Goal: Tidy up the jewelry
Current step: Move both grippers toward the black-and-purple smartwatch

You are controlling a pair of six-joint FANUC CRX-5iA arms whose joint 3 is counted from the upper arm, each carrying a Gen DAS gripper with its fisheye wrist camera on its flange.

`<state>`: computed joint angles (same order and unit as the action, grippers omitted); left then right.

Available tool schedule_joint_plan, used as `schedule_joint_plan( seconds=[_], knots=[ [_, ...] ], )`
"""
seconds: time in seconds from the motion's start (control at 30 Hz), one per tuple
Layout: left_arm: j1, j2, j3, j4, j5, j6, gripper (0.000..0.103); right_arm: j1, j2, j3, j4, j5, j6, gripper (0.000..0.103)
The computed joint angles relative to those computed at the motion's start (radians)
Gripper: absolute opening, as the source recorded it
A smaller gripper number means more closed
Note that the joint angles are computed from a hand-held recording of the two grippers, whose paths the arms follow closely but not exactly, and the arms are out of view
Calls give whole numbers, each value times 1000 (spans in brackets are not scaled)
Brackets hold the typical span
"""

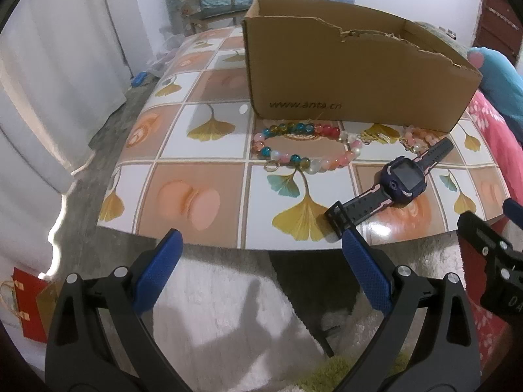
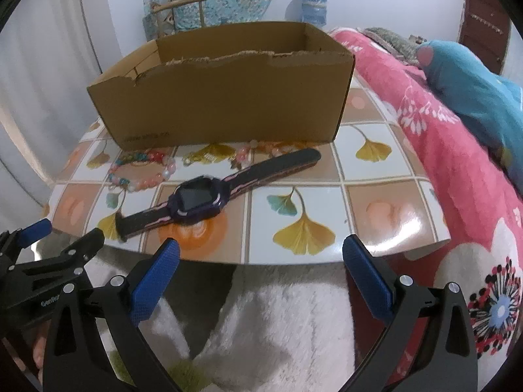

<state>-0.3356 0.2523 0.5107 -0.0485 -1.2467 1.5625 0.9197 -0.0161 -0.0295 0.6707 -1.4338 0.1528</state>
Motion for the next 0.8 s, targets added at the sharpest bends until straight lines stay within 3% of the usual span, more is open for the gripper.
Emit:
schedule_joint_plan(
  seconds=[0.37, 0.8],
  knots=[
    [-32, 54, 73, -29, -15, -54, 94, -20, -26, -59, 61, 47, -6, 97],
    [6, 25, -29, 125, 144, -211, 94, -58, -94, -154, 114, 153, -36, 97]
  ],
)
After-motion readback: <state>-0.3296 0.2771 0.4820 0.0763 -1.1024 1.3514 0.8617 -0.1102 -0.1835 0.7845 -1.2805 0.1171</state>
